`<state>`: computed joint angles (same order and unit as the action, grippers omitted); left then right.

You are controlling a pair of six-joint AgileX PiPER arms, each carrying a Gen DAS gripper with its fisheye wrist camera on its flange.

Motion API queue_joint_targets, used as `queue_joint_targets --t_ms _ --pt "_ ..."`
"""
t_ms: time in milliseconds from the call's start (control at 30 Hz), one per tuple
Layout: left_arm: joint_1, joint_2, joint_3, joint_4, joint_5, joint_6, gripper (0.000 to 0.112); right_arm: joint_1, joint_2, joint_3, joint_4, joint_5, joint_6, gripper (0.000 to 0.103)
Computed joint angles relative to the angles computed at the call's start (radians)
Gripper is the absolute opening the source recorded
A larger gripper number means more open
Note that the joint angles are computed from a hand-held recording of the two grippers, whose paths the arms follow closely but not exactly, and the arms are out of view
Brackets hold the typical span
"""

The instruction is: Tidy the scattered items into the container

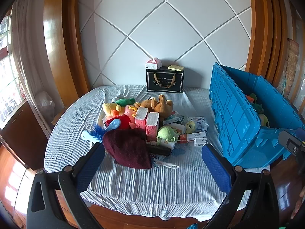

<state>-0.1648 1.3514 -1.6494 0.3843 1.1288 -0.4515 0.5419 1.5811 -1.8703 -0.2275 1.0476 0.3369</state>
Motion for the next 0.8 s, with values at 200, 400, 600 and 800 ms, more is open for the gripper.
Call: queue_joint_targets --t_ms 200,400,600,800 --pt "0.031 -0.012 0.029 -0.044 -0.028 0.034 0.103 0.011 0.009 0.011 0.000 -0.005 0.008 0.103" --pt "0.104 -0.042 0.121 -0.138 -0.115 0.089 0.103 0.018 0.035 0.036 0.007 -0.031 0.025 0.103" --pt "0.157 -0.056 0.221 -0.177 -0.184 0.114 0.103 0.032 0.065 0.074 0.022 -0.073 0.030 0.103" --pt "0.209 0.002 0.309 -0.196 -0.289 0.114 0.103 0.056 0.104 0.157 0.030 -0.182 -0.011 0.103"
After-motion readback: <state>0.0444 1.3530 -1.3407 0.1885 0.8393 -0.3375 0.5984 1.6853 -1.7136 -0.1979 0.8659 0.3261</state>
